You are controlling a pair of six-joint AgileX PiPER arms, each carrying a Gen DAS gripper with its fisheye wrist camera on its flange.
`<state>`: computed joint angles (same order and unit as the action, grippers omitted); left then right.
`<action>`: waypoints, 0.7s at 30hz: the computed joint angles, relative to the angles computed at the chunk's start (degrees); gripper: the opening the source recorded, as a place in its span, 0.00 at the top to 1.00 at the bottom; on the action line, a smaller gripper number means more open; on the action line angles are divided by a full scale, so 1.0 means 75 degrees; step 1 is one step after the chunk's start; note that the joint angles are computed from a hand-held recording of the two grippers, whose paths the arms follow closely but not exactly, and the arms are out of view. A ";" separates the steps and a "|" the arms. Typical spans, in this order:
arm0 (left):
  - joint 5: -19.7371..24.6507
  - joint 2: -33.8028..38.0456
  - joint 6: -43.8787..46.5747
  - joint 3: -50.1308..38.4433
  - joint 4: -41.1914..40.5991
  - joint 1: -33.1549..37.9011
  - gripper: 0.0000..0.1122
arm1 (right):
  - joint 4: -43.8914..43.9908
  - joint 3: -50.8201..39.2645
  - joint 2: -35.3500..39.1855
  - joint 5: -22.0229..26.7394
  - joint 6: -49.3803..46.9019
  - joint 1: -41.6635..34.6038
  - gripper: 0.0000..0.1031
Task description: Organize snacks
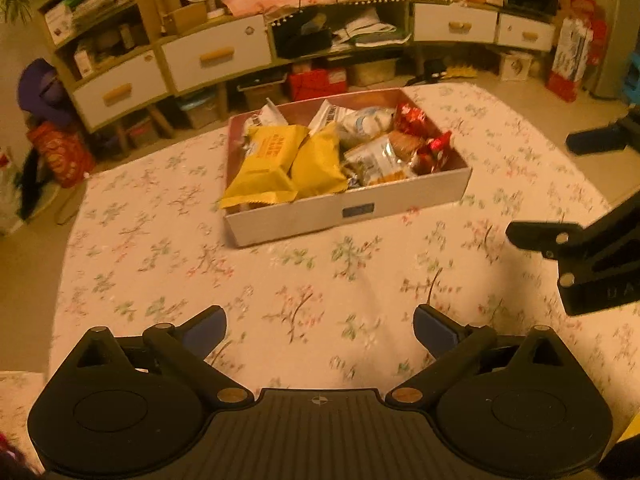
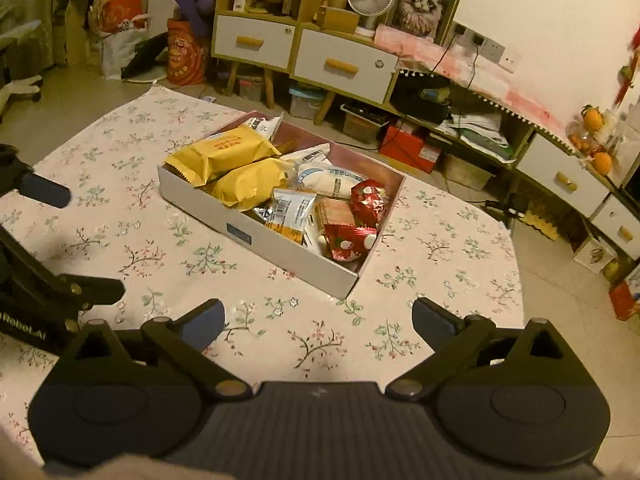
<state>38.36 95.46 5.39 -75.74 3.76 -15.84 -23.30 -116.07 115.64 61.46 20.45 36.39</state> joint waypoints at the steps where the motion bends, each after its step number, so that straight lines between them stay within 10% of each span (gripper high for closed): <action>1: -0.0048 -0.0110 -0.0245 0.0141 0.0241 -0.0079 0.10 | 0.0000 0.0039 -0.0034 0.0009 0.0101 0.0025 0.00; 21: -0.0260 -0.0412 -0.1990 0.0381 0.1530 -0.0455 0.10 | -0.0091 0.0348 -0.0138 -0.0121 0.0666 0.0140 0.00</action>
<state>36.41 92.37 -9.53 -72.89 15.23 -19.25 -23.98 -113.46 114.61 60.55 25.44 37.44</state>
